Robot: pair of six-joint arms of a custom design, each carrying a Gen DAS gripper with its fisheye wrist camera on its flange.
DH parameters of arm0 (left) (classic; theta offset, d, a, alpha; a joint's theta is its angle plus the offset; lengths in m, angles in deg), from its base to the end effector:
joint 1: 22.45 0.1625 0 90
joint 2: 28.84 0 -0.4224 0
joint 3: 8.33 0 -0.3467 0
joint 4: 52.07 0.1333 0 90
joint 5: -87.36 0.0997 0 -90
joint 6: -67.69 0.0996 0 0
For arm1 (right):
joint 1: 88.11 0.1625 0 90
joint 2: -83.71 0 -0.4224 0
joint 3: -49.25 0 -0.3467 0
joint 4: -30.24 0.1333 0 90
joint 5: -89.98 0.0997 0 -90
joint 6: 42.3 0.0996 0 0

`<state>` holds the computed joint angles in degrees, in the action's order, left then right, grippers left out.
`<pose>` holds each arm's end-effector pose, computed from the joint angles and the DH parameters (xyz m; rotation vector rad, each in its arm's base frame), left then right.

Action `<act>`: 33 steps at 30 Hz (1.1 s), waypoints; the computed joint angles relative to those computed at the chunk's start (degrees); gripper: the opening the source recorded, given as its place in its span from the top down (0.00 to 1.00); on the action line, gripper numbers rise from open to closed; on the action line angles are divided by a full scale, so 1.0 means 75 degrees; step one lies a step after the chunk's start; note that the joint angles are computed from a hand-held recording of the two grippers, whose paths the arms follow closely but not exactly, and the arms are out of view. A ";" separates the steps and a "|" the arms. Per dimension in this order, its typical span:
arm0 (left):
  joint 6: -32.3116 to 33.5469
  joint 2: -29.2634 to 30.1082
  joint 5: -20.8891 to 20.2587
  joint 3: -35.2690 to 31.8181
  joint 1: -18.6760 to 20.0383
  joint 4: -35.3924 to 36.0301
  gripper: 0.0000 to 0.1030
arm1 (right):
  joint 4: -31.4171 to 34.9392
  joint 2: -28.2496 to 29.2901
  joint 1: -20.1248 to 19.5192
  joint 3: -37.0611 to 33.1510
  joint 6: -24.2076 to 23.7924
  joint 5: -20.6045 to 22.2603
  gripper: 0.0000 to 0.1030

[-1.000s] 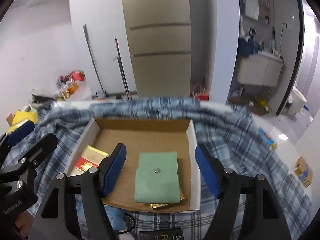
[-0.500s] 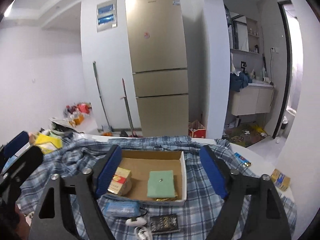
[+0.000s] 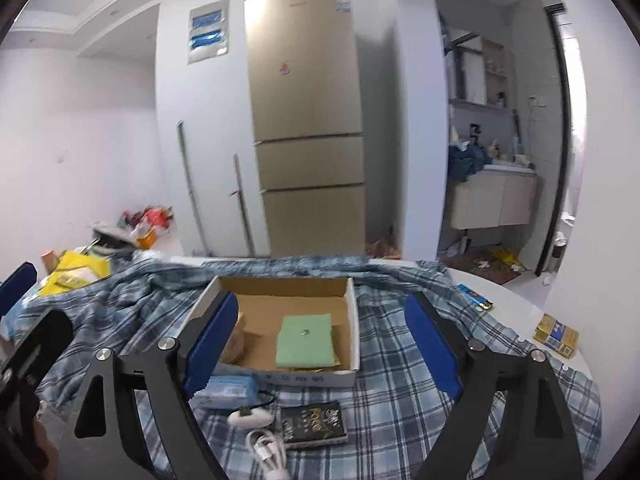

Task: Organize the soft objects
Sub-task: 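Move both grippers back and grasp the black Face tissue pack with the right gripper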

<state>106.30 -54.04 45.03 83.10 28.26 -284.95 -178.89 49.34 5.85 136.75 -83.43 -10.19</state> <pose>-0.2263 -0.6033 0.1066 0.6756 1.8867 -1.5005 0.1629 -0.6772 0.1748 0.7532 -2.1584 1.3401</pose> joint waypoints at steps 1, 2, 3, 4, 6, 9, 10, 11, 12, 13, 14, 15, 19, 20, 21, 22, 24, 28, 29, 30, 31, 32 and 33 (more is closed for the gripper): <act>-0.0100 0.0032 -0.0054 -0.0001 0.0073 0.0077 0.00 | -0.0047 0.0077 -0.0052 -0.0036 -0.0008 0.0013 0.13; -0.0260 0.0084 -0.0065 -0.0001 0.0158 0.0145 0.00 | 0.0117 0.0122 -0.0092 -0.0113 -0.0028 -0.0022 0.12; -0.0371 0.0116 -0.0056 -0.0006 0.0202 0.0192 0.00 | 0.0426 0.0165 -0.0099 -0.0217 -0.0095 -0.0165 0.12; -0.0596 0.0162 0.0048 -0.0036 0.0256 0.0352 0.00 | 0.0714 0.0196 -0.0105 -0.0306 -0.0158 -0.0285 0.12; -0.1316 0.0134 0.0206 0.0021 0.0353 0.1017 0.00 | 0.0787 0.0294 -0.0152 -0.0372 -0.0173 -0.0392 0.12; -0.1462 0.0180 0.0213 0.0061 0.0422 0.1243 0.00 | 0.0677 0.0409 -0.0216 -0.0325 -0.0183 -0.0590 0.12; -0.1166 0.0297 0.0291 -0.0051 0.0414 0.1026 0.00 | 0.0872 0.0410 -0.0238 -0.0351 -0.0117 -0.0615 0.12; -0.0957 0.0372 0.0339 -0.0139 0.0414 0.0913 0.00 | 0.1098 0.0415 -0.0248 -0.0406 -0.0064 -0.0644 0.11; -0.0848 0.0416 0.0370 -0.0192 0.0418 0.0833 0.00 | 0.1258 0.0437 -0.0252 -0.0462 -0.0033 -0.0695 0.11; -0.0896 0.0404 0.0337 -0.0182 0.0438 0.0842 0.00 | 0.1360 0.0472 -0.0252 -0.0528 -0.0018 -0.0764 0.11; -0.1003 0.0358 0.0284 -0.0131 0.0459 0.0911 0.00 | 0.1510 0.0493 -0.0258 -0.0586 -0.0001 -0.0815 0.11; -0.1070 0.0332 0.0258 -0.0100 0.0478 0.0954 0.00 | 0.1735 0.0490 -0.0266 -0.0636 0.0031 -0.0850 0.11; -0.1305 0.0270 0.0236 -0.0094 0.0534 0.1251 0.00 | 0.2431 0.0545 -0.0303 -0.0871 0.0283 -0.1098 0.08; -0.1392 0.0251 0.0253 -0.0098 0.0553 0.1370 0.00 | 0.2687 0.0567 -0.0309 -0.0971 0.0360 -0.1178 0.06; -0.1493 0.0230 0.0244 -0.0087 0.0576 0.1486 0.00 | 0.2908 0.0583 -0.0317 -0.1050 0.0443 -0.1260 0.06; -0.1588 0.0217 0.0265 -0.0091 0.0594 0.1586 0.00 | 0.3127 0.0600 -0.0324 -0.1129 0.0540 -0.1356 0.06; -0.1681 0.0187 0.0271 -0.0081 0.0609 0.1667 0.00 | 0.3460 0.0620 -0.0341 -0.1229 0.0671 -0.1442 0.06; -0.1759 0.0170 0.0331 -0.0086 0.0611 0.1724 0.00 | 0.3818 0.0641 -0.0346 -0.1312 0.0664 -0.1493 0.06; -0.1804 0.0165 0.0361 -0.0093 0.0617 0.1771 0.00 | 0.3860 0.0634 -0.0347 -0.1300 0.0643 -0.1471 0.06; -0.1886 0.0144 0.0358 -0.0089 0.0638 0.1847 0.00 | 0.3839 0.0629 -0.0346 -0.1275 0.0618 -0.1468 0.07; -0.1944 0.0128 0.0355 -0.0086 0.0649 0.1889 0.00 | 0.3784 0.0595 -0.0357 -0.1216 0.0601 -0.1435 0.07; -0.1985 0.0110 0.0338 -0.0077 0.0660 0.1908 0.00 | 0.3755 0.0574 -0.0360 -0.1186 0.0598 -0.1397 0.08; -0.2011 0.0093 0.0305 -0.0058 0.0667 0.1895 0.00 | 0.3734 0.0553 -0.0365 -0.1157 0.0592 -0.1354 0.08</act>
<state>91.22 -53.34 47.31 82.66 33.26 -270.74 -150.88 53.48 3.11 128.07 -78.99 -20.34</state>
